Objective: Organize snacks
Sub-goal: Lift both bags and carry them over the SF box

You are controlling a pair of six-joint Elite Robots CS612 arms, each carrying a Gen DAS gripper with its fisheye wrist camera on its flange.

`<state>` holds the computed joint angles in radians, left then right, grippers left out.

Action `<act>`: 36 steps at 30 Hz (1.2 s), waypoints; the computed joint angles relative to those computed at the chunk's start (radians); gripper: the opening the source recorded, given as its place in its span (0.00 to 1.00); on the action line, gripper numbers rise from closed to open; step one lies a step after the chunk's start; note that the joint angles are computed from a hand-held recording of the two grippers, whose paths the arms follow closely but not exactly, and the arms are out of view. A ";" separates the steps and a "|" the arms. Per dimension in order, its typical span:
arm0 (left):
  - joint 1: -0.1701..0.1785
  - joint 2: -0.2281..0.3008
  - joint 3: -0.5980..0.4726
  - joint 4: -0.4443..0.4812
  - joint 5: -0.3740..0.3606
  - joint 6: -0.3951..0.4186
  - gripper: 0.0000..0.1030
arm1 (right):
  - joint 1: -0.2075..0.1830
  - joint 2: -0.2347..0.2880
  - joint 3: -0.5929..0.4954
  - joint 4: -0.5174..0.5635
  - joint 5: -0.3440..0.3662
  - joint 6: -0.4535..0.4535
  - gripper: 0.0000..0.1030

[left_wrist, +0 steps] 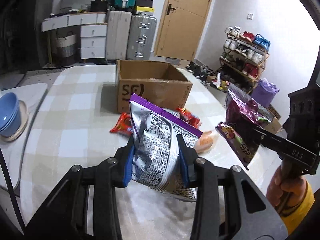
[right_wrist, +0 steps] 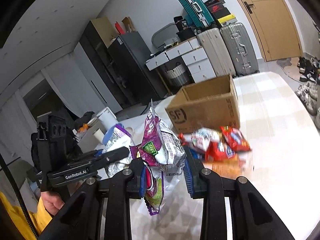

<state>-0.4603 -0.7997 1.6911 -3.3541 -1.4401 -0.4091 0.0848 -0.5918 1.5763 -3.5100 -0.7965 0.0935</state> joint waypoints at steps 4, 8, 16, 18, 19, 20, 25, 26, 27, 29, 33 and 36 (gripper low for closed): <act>0.025 0.006 -0.052 0.035 -0.030 0.025 0.33 | 0.001 0.003 -0.052 0.025 0.006 0.005 0.29; 0.044 0.011 -0.109 0.066 -0.024 0.068 0.33 | 0.003 0.007 -0.115 0.048 0.007 -0.005 0.29; 0.090 0.073 -0.309 0.210 -0.061 0.114 0.33 | 0.020 0.044 -0.289 0.209 -0.011 -0.053 0.29; 0.097 0.095 -0.367 0.252 -0.059 0.133 0.33 | 0.025 0.060 -0.338 0.251 -0.018 -0.066 0.29; 0.099 0.111 -0.399 0.272 -0.054 0.136 0.33 | 0.027 0.069 -0.361 0.266 -0.023 -0.070 0.29; 0.103 0.126 -0.435 0.292 -0.056 0.140 0.33 | 0.029 0.080 -0.388 0.287 -0.032 -0.079 0.29; 0.114 0.212 -0.624 0.415 -0.054 0.162 0.33 | 0.038 0.139 -0.527 0.393 -0.057 -0.078 0.29; 0.118 0.231 -0.662 0.441 -0.060 0.159 0.34 | 0.038 0.152 -0.554 0.409 -0.059 -0.075 0.29; 0.123 0.251 -0.705 0.475 -0.073 0.160 0.34 | 0.039 0.166 -0.581 0.429 -0.066 -0.068 0.29; 0.125 0.293 -0.793 0.551 -0.052 0.155 0.34 | 0.042 0.194 -0.643 0.490 -0.087 -0.061 0.29; 0.132 0.382 -0.970 0.688 -0.037 0.166 0.34 | 0.050 0.250 -0.764 0.617 -0.144 -0.093 0.29; 0.137 0.450 -1.095 0.780 -0.041 0.168 0.34 | 0.053 0.282 -0.829 0.683 -0.157 -0.106 0.29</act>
